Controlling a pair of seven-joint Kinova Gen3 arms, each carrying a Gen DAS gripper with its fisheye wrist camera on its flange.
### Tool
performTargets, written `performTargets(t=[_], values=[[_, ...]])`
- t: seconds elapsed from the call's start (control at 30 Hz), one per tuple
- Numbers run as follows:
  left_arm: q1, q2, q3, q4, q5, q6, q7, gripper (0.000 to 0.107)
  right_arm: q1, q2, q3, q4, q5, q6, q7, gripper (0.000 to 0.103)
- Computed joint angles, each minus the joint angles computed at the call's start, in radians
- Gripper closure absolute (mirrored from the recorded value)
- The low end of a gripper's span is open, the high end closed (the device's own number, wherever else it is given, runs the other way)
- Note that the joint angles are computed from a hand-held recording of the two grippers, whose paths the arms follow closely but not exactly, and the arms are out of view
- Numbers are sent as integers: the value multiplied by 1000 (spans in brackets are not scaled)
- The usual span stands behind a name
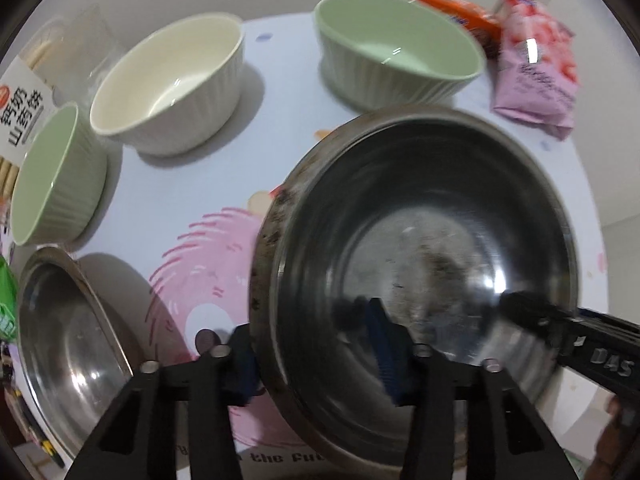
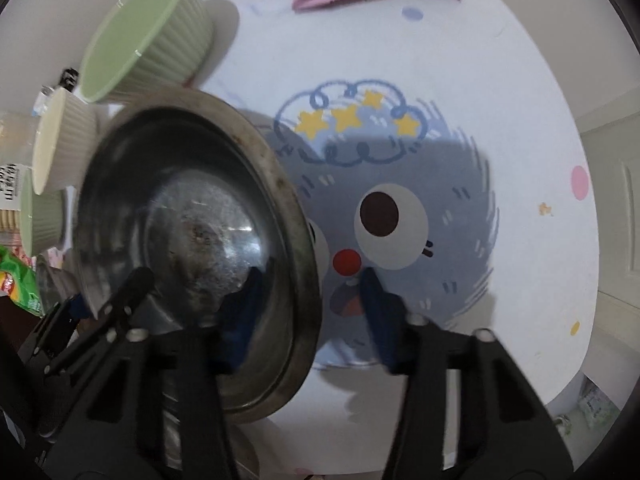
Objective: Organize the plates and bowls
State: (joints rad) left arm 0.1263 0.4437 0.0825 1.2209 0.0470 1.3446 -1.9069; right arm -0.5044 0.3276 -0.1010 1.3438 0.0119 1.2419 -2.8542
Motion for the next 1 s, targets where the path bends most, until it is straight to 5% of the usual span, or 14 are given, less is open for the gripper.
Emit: performTargets(t=[0.07, 0.33, 0.77, 1.0], values=[[0, 5, -5, -5, 0, -5, 16, 75, 30, 5, -20, -6, -19, -12, 36, 84], [-13, -4, 1, -43, 20, 14, 16, 84, 16, -30, 0, -5, -8, -5, 43, 88], [-27, -115, 23, -33, 96, 17, -49, 84, -57, -172, -29, 40, 171, 89, -106, 88], [29, -143, 35, 54, 96, -31, -34, 84, -36, -234, -55, 116, 176, 95, -174, 88]])
